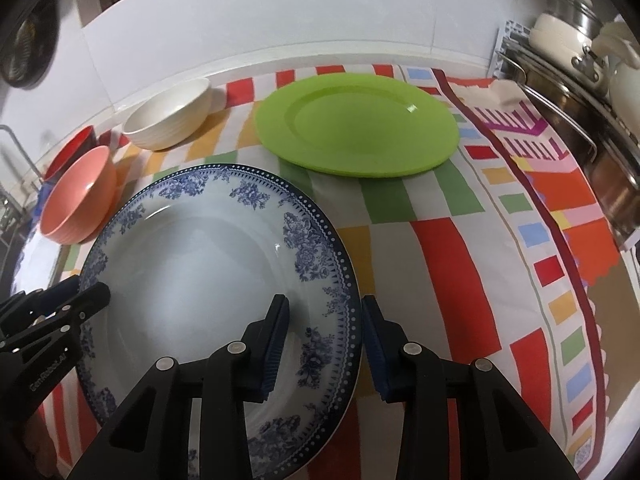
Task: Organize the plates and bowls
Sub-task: 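Close both tools on the plate rim to grip it, then lift the plate with both tools and carry it toward the sink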
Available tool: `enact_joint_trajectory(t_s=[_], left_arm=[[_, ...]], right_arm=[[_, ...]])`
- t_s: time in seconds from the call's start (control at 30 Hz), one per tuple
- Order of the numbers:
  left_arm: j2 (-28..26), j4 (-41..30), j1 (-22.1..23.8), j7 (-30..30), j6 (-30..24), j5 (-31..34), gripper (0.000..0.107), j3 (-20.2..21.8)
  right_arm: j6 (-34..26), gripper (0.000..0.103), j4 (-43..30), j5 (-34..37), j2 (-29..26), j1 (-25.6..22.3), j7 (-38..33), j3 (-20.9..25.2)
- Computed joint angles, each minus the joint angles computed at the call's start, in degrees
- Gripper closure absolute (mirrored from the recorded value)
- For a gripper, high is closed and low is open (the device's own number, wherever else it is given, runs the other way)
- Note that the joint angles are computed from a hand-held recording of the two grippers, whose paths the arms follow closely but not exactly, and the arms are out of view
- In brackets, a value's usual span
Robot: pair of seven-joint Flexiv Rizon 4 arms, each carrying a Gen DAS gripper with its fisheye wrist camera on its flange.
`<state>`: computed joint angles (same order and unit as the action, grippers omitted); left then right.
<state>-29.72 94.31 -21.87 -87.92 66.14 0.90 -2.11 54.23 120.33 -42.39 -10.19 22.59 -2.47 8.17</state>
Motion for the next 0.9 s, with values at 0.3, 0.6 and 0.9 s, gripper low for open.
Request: enact_joint_trajectory(t_s=[0.3, 0.6, 0.9], left_arm=[[5.55, 7.61, 1.01, -1.21, 3.19, 0.94, 0.070, 0.93], [10.26, 14.10, 3.23, -1.34, 3.86, 1.04, 0.070, 0.78], [13.51, 19.00, 5.49, -0.16, 4.32, 0.07, 0.070, 0.23]], right_arm=[[-1.91, 0.065, -0.38, -0.36, 1.51, 1.70, 0.53, 1.65], [-3.27, 0.065, -0.71, 1.33, 2.07, 3.93, 0.18, 3.45], [-4.41, 0.065, -1.39, 2.44, 1.82, 6.36, 1.03, 4.54]])
